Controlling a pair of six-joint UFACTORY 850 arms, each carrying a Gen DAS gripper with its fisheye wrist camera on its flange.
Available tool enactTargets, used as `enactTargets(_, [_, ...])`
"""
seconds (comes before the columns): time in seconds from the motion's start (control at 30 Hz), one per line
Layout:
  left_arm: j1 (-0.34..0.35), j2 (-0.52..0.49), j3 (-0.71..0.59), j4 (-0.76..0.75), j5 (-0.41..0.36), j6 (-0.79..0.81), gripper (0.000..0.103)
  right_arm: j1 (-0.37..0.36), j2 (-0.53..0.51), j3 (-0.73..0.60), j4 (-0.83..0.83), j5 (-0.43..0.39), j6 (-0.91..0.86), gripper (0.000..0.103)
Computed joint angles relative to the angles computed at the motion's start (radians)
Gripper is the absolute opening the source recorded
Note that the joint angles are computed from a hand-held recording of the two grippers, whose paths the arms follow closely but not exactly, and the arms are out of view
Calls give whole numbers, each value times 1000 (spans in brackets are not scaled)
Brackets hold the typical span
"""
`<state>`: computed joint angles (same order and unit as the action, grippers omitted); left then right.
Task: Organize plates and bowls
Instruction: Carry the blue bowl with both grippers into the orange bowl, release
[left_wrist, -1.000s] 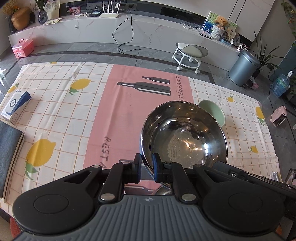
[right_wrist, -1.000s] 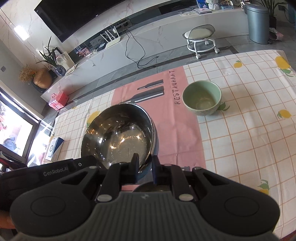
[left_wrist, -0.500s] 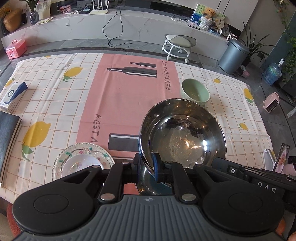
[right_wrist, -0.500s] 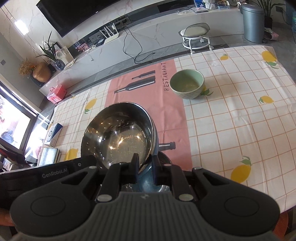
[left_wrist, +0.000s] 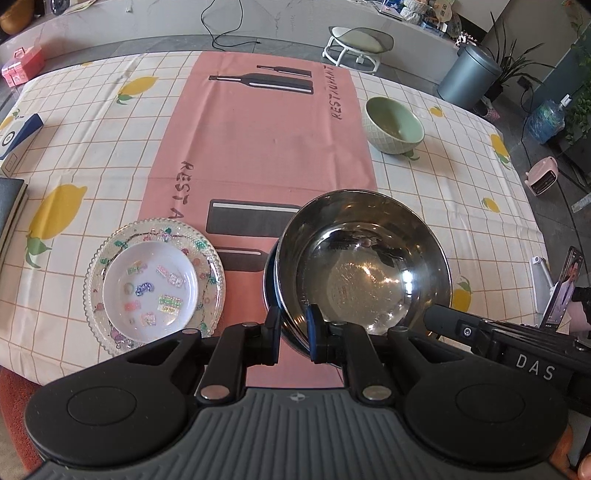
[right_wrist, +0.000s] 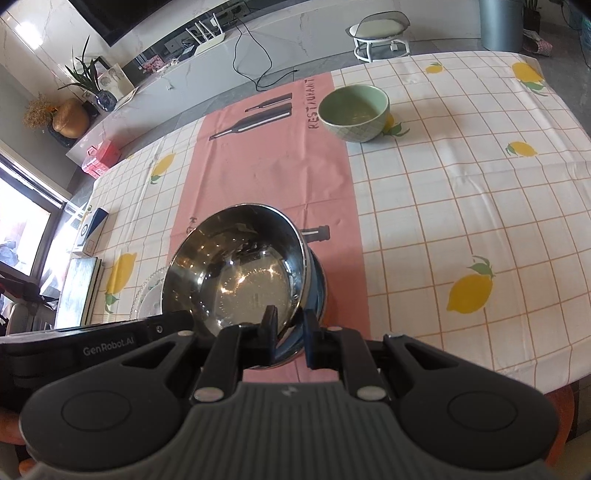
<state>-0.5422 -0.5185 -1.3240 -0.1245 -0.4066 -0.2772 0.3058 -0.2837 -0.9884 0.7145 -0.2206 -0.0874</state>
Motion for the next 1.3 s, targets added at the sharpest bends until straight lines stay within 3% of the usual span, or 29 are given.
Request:
enactTargets(0.9, [7,-48,-28,-18,-22,34,17,5,-73,-45,-108,-27,84,12])
enactTargets(1.1, [11,-46,-25,-45,-20,62,18,4,-73,-46,-92,-28,66,16])
enactTargets(1.3, [13,-29,-12,-28,4,58,27,5,-64,-43,-137,-17,107,25])
